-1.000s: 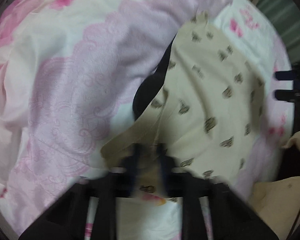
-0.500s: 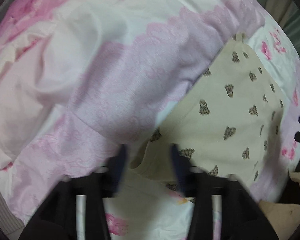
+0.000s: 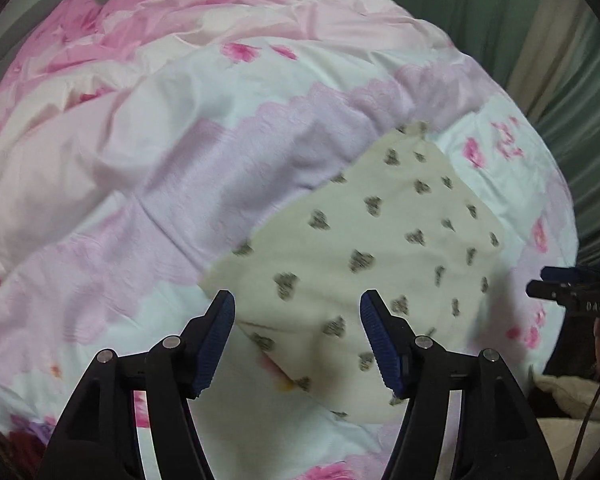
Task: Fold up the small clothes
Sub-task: 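Press the folded cream shirt flat with both tools, then grasp the folded shirt edge with both tools and lift it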
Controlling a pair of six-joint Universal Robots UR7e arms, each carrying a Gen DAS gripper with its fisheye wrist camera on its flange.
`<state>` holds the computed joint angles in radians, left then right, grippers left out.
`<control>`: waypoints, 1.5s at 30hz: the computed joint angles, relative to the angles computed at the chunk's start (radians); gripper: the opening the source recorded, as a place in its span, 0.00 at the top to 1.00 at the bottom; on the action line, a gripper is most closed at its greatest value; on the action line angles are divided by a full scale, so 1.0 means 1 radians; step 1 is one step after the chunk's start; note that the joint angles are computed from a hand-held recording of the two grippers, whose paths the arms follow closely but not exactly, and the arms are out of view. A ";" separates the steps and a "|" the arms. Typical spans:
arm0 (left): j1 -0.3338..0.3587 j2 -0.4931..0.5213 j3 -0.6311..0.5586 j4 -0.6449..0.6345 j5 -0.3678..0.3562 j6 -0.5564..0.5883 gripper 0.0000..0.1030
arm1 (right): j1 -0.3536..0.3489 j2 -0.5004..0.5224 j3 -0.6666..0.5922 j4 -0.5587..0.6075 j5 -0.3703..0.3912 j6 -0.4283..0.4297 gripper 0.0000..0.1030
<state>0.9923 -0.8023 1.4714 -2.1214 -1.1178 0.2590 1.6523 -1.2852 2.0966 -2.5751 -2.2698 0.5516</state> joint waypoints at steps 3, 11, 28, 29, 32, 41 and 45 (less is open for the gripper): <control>0.002 0.014 0.002 0.032 0.014 0.019 0.37 | -0.007 -0.020 0.035 -0.019 0.014 -0.004 0.31; 0.061 -0.034 0.101 0.038 -0.052 -0.137 0.37 | -0.006 0.006 0.058 -0.015 0.011 -0.012 0.31; 0.018 0.408 -0.556 0.429 -0.091 0.339 0.34 | -0.097 0.055 0.127 -0.333 0.159 0.027 0.31; 0.018 0.449 -0.617 0.486 -0.078 0.338 0.34 | -0.102 0.062 0.134 -0.360 0.173 0.038 0.31; 0.028 0.550 -0.785 0.637 -0.085 0.304 0.34 | -0.126 0.082 0.160 -0.452 0.218 0.075 0.31; 0.065 0.768 -1.146 0.915 -0.168 0.205 0.33 | -0.173 0.177 0.192 -0.675 0.249 0.085 0.31; 0.069 0.830 -1.281 1.027 -0.192 0.195 0.34 | -0.198 0.209 0.191 -0.745 0.279 0.065 0.30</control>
